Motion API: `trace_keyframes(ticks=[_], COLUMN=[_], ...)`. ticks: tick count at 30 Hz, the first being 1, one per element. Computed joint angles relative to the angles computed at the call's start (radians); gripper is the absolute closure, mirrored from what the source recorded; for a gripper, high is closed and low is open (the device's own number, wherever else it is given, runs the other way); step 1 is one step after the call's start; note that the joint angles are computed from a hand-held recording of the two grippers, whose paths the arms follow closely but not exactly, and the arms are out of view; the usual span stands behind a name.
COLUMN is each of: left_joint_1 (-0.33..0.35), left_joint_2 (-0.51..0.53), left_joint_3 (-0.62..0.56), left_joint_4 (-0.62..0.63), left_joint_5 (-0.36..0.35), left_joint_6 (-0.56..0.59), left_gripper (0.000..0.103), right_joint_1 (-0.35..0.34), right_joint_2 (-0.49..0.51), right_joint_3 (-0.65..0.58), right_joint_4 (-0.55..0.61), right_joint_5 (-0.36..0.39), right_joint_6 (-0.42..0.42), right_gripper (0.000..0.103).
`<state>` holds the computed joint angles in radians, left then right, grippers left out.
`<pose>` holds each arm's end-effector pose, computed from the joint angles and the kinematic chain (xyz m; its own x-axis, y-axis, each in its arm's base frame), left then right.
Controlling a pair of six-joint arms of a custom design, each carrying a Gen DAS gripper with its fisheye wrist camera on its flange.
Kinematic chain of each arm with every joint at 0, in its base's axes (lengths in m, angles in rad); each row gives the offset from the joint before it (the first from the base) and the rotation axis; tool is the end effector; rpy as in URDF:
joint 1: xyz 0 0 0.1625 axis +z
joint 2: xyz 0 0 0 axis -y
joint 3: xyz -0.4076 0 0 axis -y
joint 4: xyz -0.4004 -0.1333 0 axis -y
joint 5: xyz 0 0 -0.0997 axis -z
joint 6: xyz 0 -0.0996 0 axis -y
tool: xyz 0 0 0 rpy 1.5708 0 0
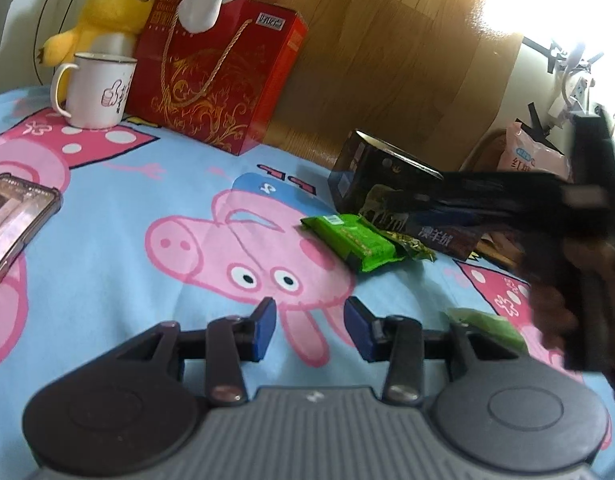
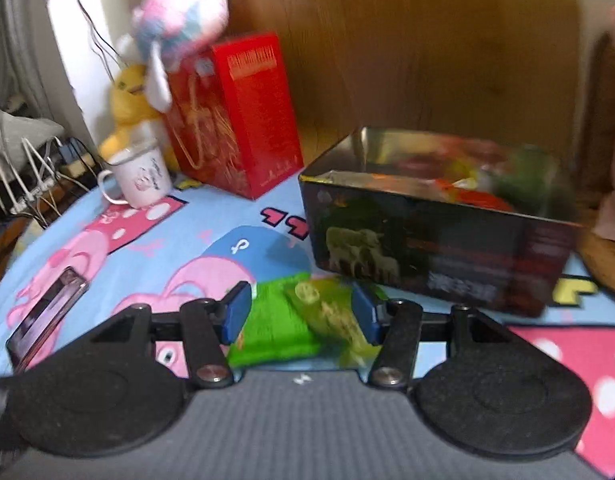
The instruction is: Organize snacks
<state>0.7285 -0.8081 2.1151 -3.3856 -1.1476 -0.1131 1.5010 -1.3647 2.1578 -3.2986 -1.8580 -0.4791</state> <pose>-0.2700 -0.4744 0.0398 -0.8248 0.4782 -0.3017 0.5625 0.6398 -0.5237 0.0699 -0.5065 0.2996 -0.8540 -0.0121 0.5202 -0.3969 0.6615 -0.6363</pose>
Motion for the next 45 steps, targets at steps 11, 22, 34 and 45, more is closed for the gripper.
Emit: trace_keyframes(ticks=[11,22,34,45], left_joint_1=[0.009,0.02,-0.014,-0.009], left_joint_2=[0.0,-0.006,0.006,0.008], left_joint_3=[-0.003,0.0,0.004,0.0], left_joint_4=[-0.005,-0.01,-0.009,-0.012], left_joint_5=[-0.016,-0.033,0.043,0.034], left_joint_6=[-0.015,-0.043,-0.014,-0.019], left_gripper=[0.061,0.061,0.058,0.055], right_joint_1=[-0.027,-0.114,-0.115,-0.078], right_joint_2=[0.034,-0.222,-0.213,-0.087], right_joint_3=[-0.077,0.226,0.318,0.192], right_joint_4=[0.205,0.162,-0.17,-0.111], right_joint_5=[0.034,0.251,0.214,0.091], right_joint_6=[0.064,0.052,0.029,-0.002], right_gripper=[0.051,0.052,0.042,0.037])
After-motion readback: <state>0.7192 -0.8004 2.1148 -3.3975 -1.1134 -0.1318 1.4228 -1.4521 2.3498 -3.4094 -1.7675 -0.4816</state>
